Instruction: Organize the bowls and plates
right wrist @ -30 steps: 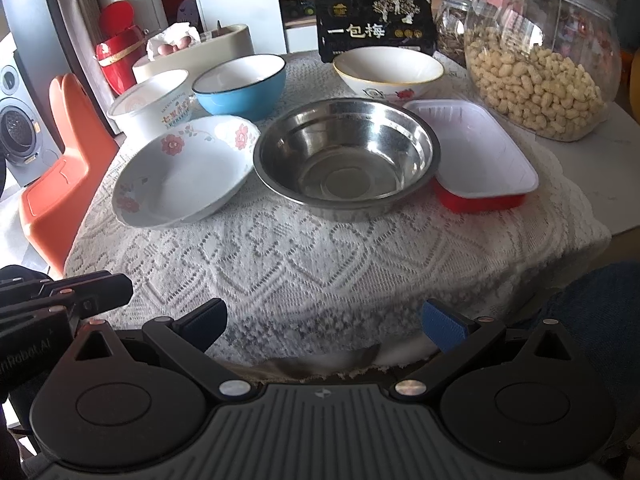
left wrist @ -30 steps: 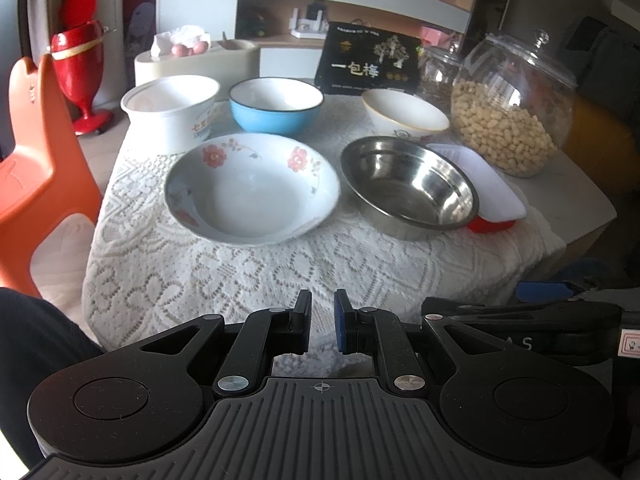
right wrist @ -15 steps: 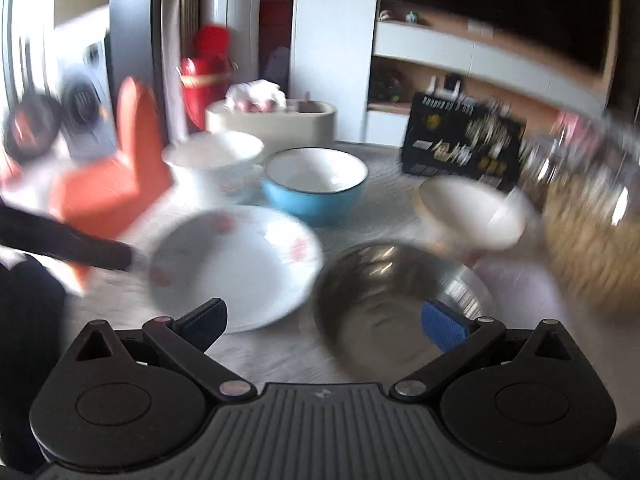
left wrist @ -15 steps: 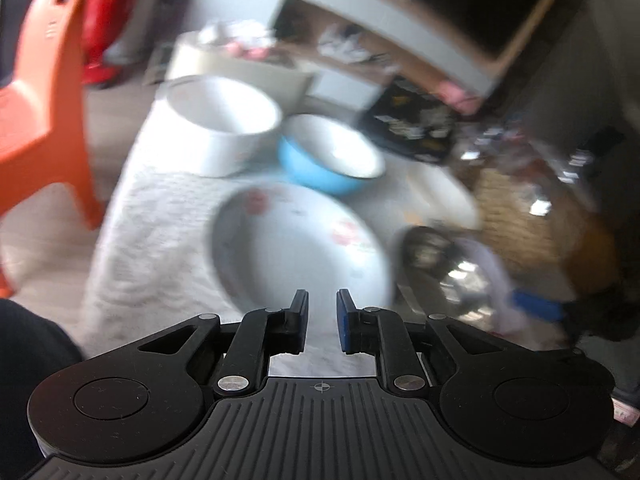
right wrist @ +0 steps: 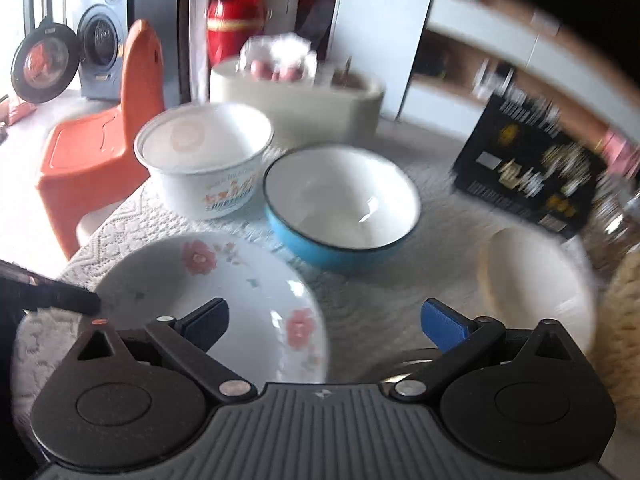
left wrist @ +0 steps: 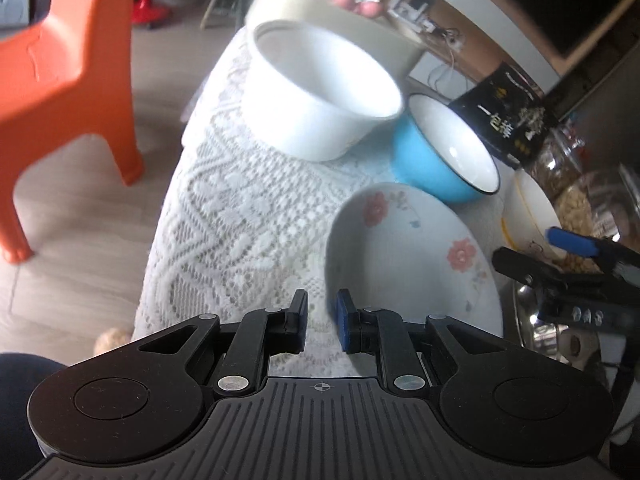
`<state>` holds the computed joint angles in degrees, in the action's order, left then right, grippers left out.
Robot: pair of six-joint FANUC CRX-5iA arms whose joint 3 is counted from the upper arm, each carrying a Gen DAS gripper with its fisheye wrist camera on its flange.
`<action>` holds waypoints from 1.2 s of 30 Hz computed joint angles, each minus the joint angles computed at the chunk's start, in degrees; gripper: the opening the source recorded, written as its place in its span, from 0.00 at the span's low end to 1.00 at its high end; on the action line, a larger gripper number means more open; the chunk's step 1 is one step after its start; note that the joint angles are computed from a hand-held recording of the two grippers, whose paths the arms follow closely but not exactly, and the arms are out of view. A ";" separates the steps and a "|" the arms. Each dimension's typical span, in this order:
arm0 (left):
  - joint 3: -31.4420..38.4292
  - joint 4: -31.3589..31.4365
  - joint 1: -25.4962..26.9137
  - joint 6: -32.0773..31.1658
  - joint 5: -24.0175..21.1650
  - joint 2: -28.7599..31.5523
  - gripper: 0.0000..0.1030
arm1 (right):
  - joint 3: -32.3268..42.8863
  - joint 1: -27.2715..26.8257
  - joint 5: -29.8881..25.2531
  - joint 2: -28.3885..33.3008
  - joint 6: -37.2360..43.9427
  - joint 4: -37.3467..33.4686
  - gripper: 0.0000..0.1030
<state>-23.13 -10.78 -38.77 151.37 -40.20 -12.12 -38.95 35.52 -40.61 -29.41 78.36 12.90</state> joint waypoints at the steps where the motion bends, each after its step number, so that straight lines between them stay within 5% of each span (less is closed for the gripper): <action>1: -1.17 1.65 0.88 -0.79 1.37 -0.37 0.23 | 2.50 -1.19 -1.12 2.55 2.58 -3.26 0.89; 4: -3.67 5.48 2.85 -3.76 4.33 -1.23 0.23 | 7.17 -4.04 -2.62 8.01 7.56 -9.84 0.74; 9: -7.13 14.18 4.71 -11.10 8.96 -0.88 0.23 | 10.97 -5.77 -4.89 13.47 11.20 -14.44 0.61; 14: -11.98 28.19 6.17 -22.85 13.67 -0.68 0.25 | 13.34 -6.43 -8.23 15.77 14.31 -18.31 0.61; 19: -11.15 28.60 7.08 -23.21 11.19 -0.60 0.24 | 13.72 -5.77 -9.43 15.95 13.50 -17.85 0.63; 26: -6.94 18.44 7.48 -14.04 5.65 -0.67 0.27 | 13.25 -1.97 -10.20 15.54 5.79 -15.38 0.66; 36: -5.23 12.60 6.76 -12.08 5.10 -0.49 0.31 | 10.46 1.59 -8.28 14.31 -1.23 -10.07 0.67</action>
